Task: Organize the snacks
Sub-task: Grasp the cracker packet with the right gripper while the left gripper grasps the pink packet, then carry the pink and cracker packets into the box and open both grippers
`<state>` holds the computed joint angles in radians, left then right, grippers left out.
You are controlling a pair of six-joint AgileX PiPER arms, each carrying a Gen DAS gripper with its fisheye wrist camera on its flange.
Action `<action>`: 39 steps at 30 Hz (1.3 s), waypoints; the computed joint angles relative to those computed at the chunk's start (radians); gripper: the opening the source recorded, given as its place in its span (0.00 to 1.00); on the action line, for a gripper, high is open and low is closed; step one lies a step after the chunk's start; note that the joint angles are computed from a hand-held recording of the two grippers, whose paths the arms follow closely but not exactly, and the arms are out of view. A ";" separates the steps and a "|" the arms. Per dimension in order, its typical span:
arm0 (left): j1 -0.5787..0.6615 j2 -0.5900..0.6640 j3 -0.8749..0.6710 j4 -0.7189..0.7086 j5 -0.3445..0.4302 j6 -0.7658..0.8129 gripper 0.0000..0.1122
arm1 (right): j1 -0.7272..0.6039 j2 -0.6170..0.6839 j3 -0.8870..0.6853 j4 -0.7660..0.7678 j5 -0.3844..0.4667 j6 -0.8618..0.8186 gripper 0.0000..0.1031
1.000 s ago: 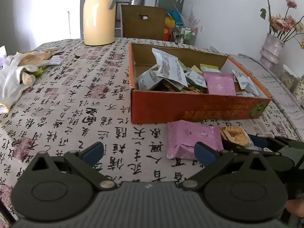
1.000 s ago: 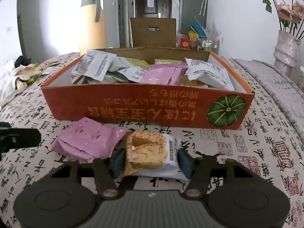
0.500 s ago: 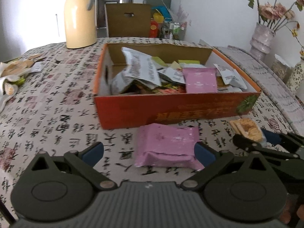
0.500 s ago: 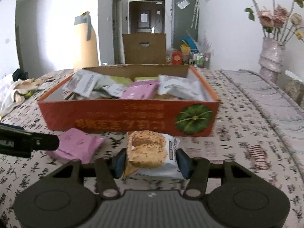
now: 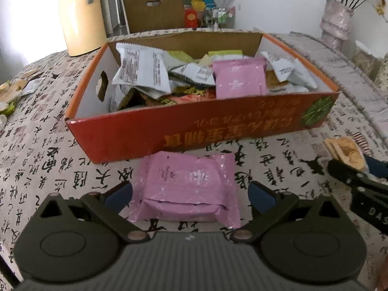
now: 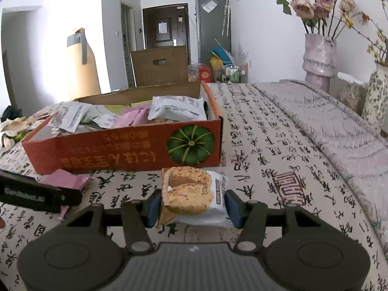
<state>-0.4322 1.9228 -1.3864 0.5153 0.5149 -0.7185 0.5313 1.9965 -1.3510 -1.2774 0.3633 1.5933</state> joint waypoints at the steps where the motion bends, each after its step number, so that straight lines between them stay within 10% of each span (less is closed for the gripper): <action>1: -0.001 0.008 -0.009 0.002 0.010 -0.008 0.92 | -0.001 0.000 0.005 -0.008 -0.004 0.013 0.53; 9: 0.016 0.034 -0.036 -0.056 0.032 0.030 0.91 | -0.003 0.004 0.007 -0.031 -0.021 0.039 0.53; 20: 0.011 -0.055 0.094 -0.020 -0.075 0.011 0.59 | 0.021 -0.010 0.026 -0.053 -0.014 0.069 0.53; 39: -0.003 -0.244 0.265 0.130 -0.170 -0.105 0.57 | 0.083 -0.074 0.066 -0.148 0.027 0.160 0.53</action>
<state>-0.4350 1.6786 -1.1214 0.6450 0.3452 -0.8238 0.6147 1.9224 -1.2845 -1.4258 0.3900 1.7537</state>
